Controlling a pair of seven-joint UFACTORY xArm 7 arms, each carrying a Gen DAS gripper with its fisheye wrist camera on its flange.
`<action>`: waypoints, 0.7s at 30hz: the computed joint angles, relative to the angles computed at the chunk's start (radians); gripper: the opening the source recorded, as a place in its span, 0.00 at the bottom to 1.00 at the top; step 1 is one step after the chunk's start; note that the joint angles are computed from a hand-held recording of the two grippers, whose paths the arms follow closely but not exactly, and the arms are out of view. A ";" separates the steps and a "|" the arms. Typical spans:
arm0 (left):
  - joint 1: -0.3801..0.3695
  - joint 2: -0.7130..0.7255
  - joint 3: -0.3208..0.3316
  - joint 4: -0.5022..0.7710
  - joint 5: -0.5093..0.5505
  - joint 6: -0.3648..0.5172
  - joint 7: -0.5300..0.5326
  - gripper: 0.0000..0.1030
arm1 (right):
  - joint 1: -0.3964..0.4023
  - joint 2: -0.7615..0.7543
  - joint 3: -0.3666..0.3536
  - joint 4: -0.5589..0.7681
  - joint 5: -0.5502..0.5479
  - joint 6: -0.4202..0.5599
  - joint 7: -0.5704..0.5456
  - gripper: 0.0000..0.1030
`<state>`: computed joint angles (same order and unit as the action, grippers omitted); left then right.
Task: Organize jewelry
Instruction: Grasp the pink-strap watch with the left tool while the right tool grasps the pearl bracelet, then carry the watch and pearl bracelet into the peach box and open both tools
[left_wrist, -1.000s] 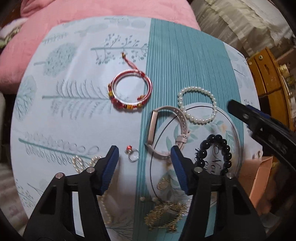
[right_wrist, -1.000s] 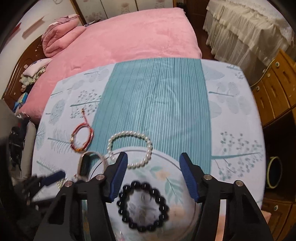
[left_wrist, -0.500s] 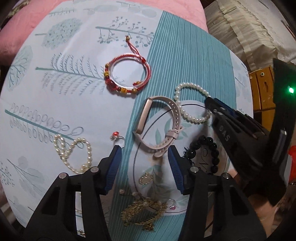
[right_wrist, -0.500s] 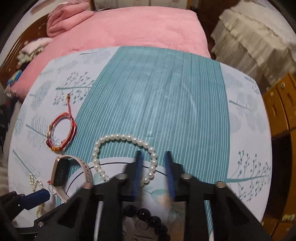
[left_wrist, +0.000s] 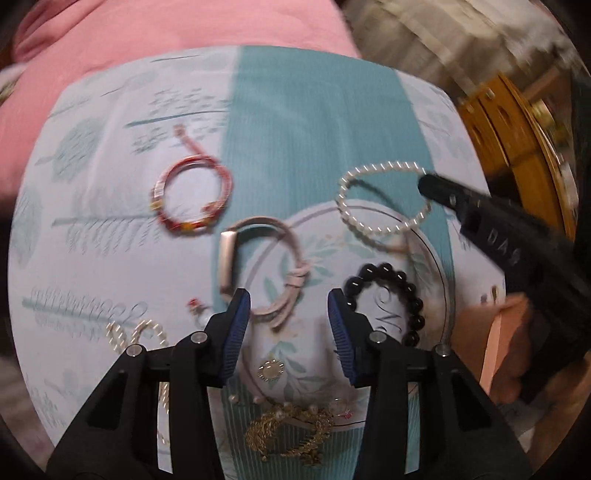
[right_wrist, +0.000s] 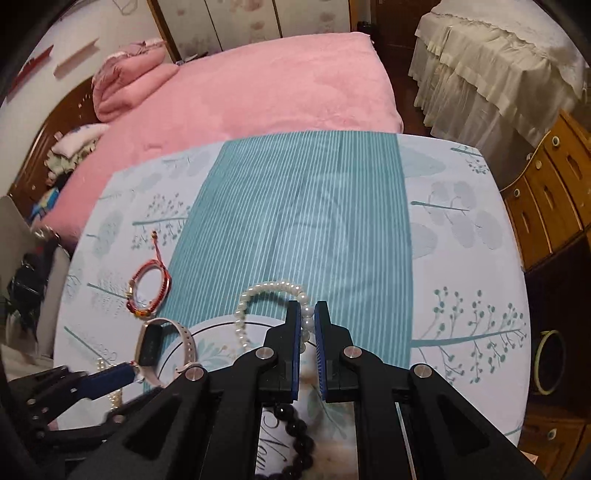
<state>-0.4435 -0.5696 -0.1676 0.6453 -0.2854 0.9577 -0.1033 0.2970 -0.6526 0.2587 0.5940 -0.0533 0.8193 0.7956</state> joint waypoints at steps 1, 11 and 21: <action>-0.008 0.011 -0.001 0.004 0.003 -0.005 0.020 0.40 | 0.004 -0.012 -0.008 -0.006 0.009 -0.003 -0.002 0.07; -0.019 0.116 -0.026 0.016 0.045 -0.088 0.045 0.34 | 0.017 -0.197 -0.030 -0.021 0.067 0.087 -0.036 0.07; -0.032 0.158 -0.069 0.028 0.124 -0.149 0.026 0.09 | 0.002 -0.354 -0.028 0.013 0.100 0.195 -0.051 0.07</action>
<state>-0.4756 -0.4113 -0.2368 0.6737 -0.1616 0.8091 -0.0775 0.2990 -1.0066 0.2309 0.6066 0.0472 1.0141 0.7442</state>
